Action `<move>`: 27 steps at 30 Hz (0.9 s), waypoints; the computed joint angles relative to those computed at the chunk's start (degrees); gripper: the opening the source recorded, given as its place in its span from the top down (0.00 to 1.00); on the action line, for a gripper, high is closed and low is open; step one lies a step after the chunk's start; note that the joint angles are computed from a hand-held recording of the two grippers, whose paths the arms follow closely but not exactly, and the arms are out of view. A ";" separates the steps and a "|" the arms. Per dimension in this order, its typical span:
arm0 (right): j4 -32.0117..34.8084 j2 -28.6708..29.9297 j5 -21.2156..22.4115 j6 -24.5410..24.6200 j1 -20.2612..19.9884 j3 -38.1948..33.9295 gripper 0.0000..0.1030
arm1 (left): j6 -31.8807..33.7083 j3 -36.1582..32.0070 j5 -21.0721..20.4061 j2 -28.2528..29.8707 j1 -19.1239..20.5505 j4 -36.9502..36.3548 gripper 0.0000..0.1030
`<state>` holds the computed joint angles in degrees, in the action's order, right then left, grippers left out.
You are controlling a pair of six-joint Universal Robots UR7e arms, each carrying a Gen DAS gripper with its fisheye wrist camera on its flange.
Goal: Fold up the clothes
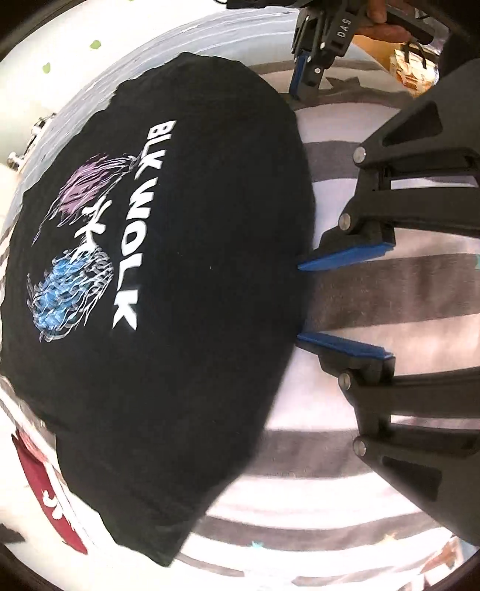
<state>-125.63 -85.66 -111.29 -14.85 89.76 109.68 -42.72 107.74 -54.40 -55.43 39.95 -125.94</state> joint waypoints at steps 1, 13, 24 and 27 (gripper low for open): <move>-0.06 -0.29 -0.34 -0.68 0.49 -0.25 0.85 | 0.22 -0.76 0.85 -0.03 0.47 -0.15 0.69; -13.95 7.22 -5.22 -5.91 -0.59 -6.31 0.78 | 2.12 -6.14 13.47 2.60 7.04 0.75 0.63; -8.13 3.77 -6.18 -4.00 0.33 -6.92 0.78 | -2.49 -5.56 14.46 -0.57 4.97 2.94 0.63; -12.31 6.80 -6.50 -6.02 0.79 -10.87 0.77 | 5.63 -9.49 16.74 2.04 7.03 -4.02 0.61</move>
<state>-137.94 -78.86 -117.79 -20.87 90.55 98.81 -37.08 98.25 -37.65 -53.39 46.98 -129.97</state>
